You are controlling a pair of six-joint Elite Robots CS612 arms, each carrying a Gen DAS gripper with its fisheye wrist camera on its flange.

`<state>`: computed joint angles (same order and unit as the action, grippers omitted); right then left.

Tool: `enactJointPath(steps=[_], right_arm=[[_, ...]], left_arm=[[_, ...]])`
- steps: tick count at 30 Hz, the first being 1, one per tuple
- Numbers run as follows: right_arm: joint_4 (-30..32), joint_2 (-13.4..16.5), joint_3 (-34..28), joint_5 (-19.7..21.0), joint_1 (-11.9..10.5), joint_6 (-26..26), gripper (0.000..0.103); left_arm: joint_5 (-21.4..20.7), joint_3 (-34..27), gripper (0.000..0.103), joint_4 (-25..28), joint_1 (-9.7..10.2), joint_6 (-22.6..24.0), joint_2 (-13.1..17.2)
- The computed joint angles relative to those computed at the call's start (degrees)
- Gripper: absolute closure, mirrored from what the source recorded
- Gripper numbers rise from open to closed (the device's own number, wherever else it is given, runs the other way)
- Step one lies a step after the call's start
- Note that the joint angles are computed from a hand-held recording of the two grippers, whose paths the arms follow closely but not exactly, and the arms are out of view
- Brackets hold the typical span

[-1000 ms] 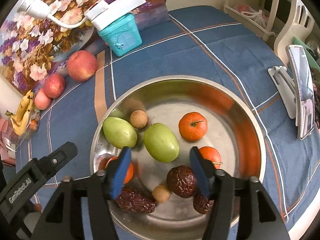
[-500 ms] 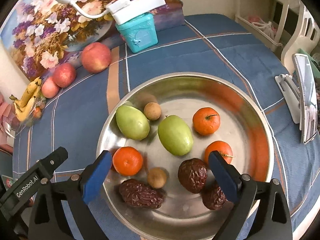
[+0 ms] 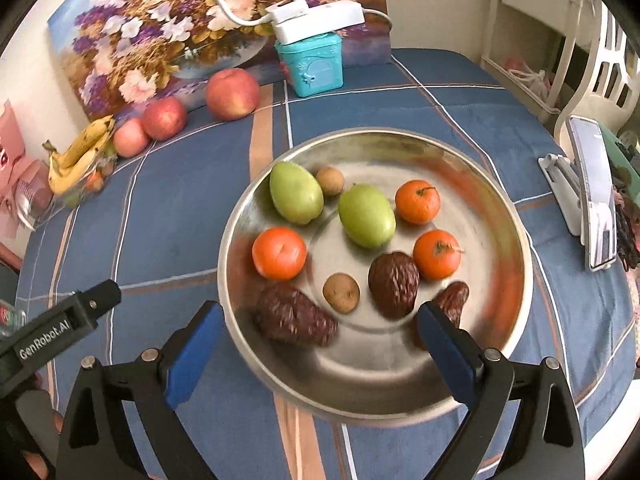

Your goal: Organize fruits

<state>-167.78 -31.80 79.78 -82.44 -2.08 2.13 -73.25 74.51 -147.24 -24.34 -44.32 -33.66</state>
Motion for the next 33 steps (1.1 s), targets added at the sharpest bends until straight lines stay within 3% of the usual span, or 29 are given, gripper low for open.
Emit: enactJointPath(steps=[3, 8, 14, 18, 33], right_arm=[[-0.74, -0.62, 1.4, 0.41, -0.08, -0.29, 0.006], [-1.43, -1.42, 3.28, -0.58, 0.04, -1.22, 0.006], [-2.16, -2.12, 4.84, -1.31, 0.15, -2.35, 0.006], [-2.31, -2.54, 5.85, -0.86, 0.03, -2.7, 0.006], [-3.53, -2.77, 6.29, -1.99, 0.07, -3.17, 0.006]], left_arm=[[2.27, -0.25, 0.0, 5.68, -0.49, -1.11, -0.47], [2.96, 1.71, 0.0, 6.2, -0.97, -0.14, -1.79], [6.71, 4.23, 0.0, 7.33, -2.16, 2.06, -3.36], [7.8, 5.85, 0.0, 6.25, -2.48, 3.35, -3.93], [5.49, 7.85, 0.0, 0.01, -2.02, 4.43, -4.39]])
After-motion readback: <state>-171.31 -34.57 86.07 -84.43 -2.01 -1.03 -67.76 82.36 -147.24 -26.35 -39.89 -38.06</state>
